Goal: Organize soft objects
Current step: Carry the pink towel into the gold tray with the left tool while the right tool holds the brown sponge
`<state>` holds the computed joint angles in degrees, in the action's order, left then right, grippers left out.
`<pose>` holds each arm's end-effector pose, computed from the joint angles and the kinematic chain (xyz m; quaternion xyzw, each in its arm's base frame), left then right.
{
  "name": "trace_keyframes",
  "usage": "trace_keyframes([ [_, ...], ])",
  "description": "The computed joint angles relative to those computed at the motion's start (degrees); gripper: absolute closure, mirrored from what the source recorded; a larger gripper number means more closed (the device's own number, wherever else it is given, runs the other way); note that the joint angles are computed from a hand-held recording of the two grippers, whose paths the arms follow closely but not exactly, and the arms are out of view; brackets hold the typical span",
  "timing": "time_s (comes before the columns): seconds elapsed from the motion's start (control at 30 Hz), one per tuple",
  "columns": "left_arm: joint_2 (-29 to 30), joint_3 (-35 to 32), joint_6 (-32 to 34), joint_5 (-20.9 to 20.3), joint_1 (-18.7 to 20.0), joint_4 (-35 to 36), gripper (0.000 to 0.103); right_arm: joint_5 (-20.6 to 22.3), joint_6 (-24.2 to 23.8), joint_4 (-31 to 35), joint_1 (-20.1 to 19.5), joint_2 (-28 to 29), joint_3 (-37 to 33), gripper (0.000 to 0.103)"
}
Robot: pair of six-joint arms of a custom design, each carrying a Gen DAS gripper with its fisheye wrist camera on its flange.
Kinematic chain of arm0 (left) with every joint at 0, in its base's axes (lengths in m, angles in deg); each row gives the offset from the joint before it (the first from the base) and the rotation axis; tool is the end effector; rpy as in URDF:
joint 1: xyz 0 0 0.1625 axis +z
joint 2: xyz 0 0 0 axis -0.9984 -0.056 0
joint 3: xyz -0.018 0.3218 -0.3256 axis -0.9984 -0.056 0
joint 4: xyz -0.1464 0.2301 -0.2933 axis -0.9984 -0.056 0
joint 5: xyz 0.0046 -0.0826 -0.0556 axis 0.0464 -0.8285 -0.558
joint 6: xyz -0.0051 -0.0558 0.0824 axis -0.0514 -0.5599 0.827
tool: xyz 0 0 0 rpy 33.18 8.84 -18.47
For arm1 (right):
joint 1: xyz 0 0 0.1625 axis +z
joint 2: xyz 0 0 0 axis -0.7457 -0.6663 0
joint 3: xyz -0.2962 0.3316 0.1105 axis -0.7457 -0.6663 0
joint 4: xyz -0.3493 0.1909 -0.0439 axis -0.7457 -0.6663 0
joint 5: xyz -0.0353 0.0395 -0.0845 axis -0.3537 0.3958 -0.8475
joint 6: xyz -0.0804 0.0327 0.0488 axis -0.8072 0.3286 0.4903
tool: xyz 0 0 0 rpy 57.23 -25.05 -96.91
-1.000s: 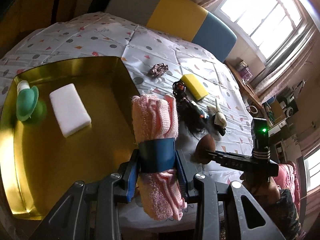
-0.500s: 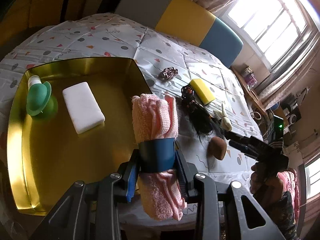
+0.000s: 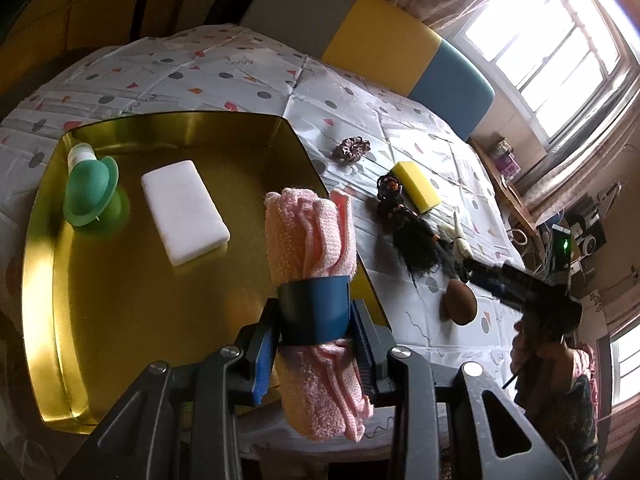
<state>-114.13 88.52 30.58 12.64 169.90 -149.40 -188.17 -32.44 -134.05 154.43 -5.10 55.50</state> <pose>0.0851 -0.6549 0.3931 0.0842 0.9542 -0.2458 0.1481 0.2927 -0.7119 -0.0387 -0.0087 -0.9420 0.2676 0.2023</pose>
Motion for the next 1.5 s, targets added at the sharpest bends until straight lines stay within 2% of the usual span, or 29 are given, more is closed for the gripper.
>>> trace_keyframes([
  [0.1, -0.1, 0.2, 0.4, -0.1, 0.0, -0.3, 0.069, -1.2, -0.2, 0.7, 0.1, -0.3, 1.2, 0.039],
  [0.23, -0.4, 0.5, 0.4, 0.0, -0.1, -0.6, 0.069, -6.1, -1.9, 1.7, 0.7, 1.1, -0.1, 0.04],
  [0.3, -0.6, 0.7, 0.5, 0.2, 0.0, -0.9, 0.069, -8.6, -2.9, 3.3, 0.7, 1.9, -1.0, 0.053],
  [0.33, -0.7, 0.9, 0.5, 0.3, 0.0, -1.1, 0.069, -11.7, -3.0, 4.2, 1.0, 2.5, -1.8, 0.062],
  [0.37, -0.8, 0.9, 0.6, 0.5, 0.0, -1.2, 0.069, -12.9, -2.7, 4.6, 0.9, 2.5, -1.6, 0.065],
  [0.53, -1.7, 1.5, 0.3, 1.3, 0.5, -2.2, 0.069, -10.6, -1.2, 3.5, 0.0, 0.8, 0.5, 0.065],
  [0.8, -2.7, 0.1, -0.9, 3.4, 2.7, -3.9, 0.069, -12.7, -2.2, 4.3, 0.5, 1.6, -0.8, 0.064],
  [1.23, 1.5, -7.0, -1.0, 11.7, 6.6, 0.3, 0.068, -14.1, -3.4, 5.3, 0.7, 2.6, -2.1, 0.064],
  [1.37, 3.0, -7.5, -0.5, 15.0, 6.8, -0.7, 0.065, -14.3, -3.6, 5.4, 0.7, 2.7, -2.2, 0.064],
  [1.5, 3.0, -6.6, 1.1, 16.7, 6.4, -3.8, 0.061, -14.5, -3.7, 5.7, 0.7, 2.9, -2.4, 0.064],
])
